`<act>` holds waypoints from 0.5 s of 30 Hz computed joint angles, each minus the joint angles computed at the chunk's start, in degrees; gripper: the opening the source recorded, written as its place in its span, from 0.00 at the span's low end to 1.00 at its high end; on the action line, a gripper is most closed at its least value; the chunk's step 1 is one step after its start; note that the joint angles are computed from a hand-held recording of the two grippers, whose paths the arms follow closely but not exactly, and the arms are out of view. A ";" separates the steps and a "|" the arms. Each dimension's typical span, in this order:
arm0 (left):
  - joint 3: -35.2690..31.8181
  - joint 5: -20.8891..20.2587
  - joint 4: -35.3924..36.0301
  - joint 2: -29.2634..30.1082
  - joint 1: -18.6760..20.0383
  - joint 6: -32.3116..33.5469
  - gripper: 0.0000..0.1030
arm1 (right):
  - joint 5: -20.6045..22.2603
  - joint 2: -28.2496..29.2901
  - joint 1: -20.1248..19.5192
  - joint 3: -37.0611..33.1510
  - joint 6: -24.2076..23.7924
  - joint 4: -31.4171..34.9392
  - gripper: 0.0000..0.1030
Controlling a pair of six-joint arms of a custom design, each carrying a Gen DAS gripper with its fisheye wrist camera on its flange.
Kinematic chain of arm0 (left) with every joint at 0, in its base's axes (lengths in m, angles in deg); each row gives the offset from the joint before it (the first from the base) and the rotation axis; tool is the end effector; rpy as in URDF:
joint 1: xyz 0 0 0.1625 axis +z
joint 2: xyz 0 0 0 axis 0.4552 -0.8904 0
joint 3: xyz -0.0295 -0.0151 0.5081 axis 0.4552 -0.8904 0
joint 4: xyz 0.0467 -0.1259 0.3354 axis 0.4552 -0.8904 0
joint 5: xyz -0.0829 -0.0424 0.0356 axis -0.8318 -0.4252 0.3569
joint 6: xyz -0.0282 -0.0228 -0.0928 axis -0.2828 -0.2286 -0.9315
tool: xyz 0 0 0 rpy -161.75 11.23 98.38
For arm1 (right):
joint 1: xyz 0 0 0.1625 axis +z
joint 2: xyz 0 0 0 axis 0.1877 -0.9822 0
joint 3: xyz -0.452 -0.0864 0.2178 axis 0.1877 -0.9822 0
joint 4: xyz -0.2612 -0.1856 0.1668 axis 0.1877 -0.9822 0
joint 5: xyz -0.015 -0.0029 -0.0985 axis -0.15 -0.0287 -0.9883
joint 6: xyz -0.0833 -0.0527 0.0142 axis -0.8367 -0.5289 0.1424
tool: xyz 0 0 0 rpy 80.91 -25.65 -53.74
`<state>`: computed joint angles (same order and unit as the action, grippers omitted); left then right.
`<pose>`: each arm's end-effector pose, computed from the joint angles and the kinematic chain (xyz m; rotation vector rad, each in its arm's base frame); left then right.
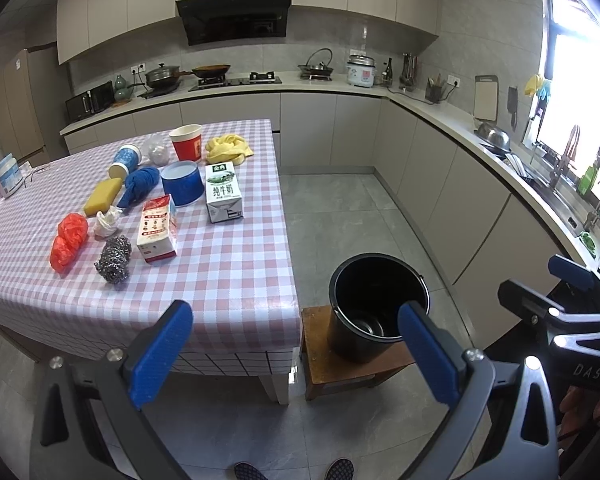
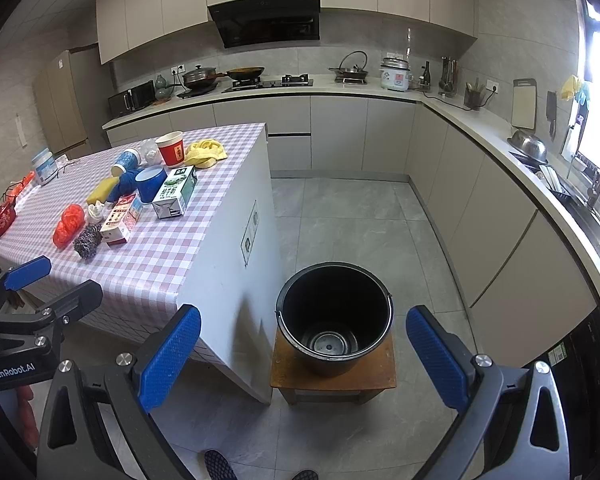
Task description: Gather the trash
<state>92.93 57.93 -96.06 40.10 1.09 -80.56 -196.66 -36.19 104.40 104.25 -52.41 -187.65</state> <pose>-0.4861 -0.5116 0.2173 0.2356 2.1852 -0.9990 0.3350 -0.5422 0.4024 0.7148 -2.2766 0.8381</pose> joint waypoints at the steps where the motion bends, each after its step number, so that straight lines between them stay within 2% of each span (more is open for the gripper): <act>1: -0.03 0.05 0.11 0.02 -0.03 -0.10 1.00 | -0.01 0.01 0.02 -0.09 0.11 0.17 1.00; 15: 0.23 -0.06 -0.34 -0.08 -0.05 0.24 1.00 | -0.20 0.27 0.09 -0.37 0.16 0.29 1.00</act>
<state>93.16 57.87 -96.40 40.02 1.04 -80.32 -196.86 -35.92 104.49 103.88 -52.25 -187.36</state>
